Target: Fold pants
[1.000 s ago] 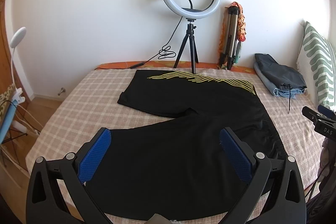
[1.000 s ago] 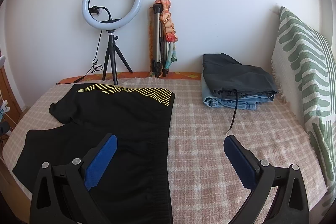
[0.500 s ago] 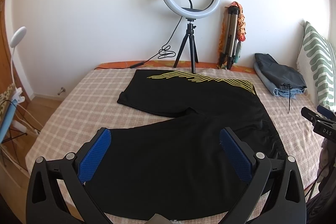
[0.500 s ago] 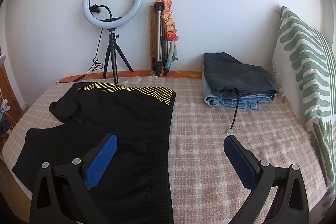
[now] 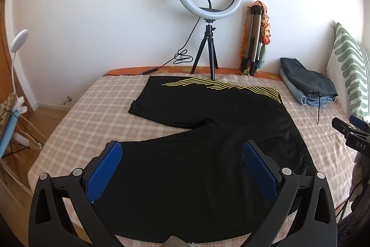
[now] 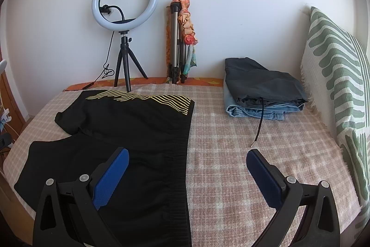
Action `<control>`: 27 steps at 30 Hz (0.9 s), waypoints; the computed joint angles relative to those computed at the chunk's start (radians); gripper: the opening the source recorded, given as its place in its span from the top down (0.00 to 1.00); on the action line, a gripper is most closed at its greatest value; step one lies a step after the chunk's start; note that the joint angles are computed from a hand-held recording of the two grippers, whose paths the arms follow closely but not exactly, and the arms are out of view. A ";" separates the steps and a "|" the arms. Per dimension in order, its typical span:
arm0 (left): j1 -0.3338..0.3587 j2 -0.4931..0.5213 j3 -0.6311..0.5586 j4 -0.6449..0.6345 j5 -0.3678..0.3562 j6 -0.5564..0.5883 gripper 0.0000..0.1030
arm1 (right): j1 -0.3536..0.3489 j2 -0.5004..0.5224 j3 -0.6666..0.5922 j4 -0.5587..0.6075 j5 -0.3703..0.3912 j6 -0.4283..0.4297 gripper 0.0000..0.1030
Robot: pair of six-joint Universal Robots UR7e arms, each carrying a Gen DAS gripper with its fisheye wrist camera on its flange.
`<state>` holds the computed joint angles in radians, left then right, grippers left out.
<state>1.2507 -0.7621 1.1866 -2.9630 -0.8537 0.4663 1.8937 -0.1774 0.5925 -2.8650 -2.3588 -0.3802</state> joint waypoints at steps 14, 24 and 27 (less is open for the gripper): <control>-0.002 0.006 -0.011 -0.003 0.007 0.008 0.00 | 0.001 0.004 -0.012 0.013 0.001 0.002 0.01; 0.000 0.008 -0.011 -0.016 0.008 0.029 0.00 | 0.001 0.010 -0.016 0.009 -0.005 -0.006 0.01; 0.002 0.012 -0.017 -0.016 0.010 0.032 0.00 | 0.001 0.008 -0.010 0.001 -0.003 -0.011 0.01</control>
<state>1.2532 -0.7502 1.1701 -2.9792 -0.8438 0.4984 1.8942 -0.1691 0.5824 -2.8638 -2.3619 -0.3911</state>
